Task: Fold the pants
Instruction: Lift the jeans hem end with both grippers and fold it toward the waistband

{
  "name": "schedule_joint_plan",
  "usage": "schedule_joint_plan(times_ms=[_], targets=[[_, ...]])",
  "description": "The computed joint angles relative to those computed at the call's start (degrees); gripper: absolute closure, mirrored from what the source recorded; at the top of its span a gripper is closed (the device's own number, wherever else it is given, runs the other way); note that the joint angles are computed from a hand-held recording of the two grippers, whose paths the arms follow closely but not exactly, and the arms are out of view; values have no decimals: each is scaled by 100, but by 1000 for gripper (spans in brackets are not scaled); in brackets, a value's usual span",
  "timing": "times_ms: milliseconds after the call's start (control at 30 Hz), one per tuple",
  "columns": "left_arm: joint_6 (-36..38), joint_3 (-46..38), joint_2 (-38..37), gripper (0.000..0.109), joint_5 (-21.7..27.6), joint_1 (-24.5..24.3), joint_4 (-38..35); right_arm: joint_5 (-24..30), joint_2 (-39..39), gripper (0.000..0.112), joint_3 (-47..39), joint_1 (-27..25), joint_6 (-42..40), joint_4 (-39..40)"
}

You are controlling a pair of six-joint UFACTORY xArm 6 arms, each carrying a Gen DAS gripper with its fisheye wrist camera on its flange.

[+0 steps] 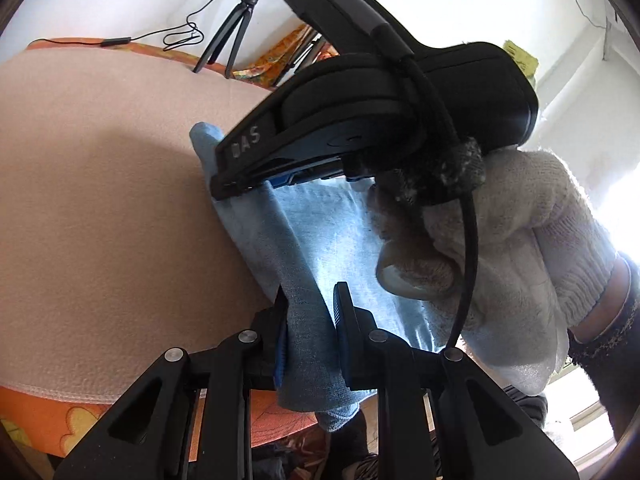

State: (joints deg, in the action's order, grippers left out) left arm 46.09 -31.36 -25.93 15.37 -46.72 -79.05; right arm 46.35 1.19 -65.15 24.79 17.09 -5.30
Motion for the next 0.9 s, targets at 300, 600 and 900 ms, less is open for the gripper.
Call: schedule_joint_plan(times_ms=[300,600,900], targets=[[695,-50,36,83,3,-197,-592,-1567,-1042,104,1396,-399,-583,1350],[1594,-770,493,86,65,-667,-1304,-2690,-2790,105,2998,-864,-3066,4893],[1910,-1909,1448,89,76,-1235,-1448,-2016,-3951,105,3606,-2096,-4085,5762]])
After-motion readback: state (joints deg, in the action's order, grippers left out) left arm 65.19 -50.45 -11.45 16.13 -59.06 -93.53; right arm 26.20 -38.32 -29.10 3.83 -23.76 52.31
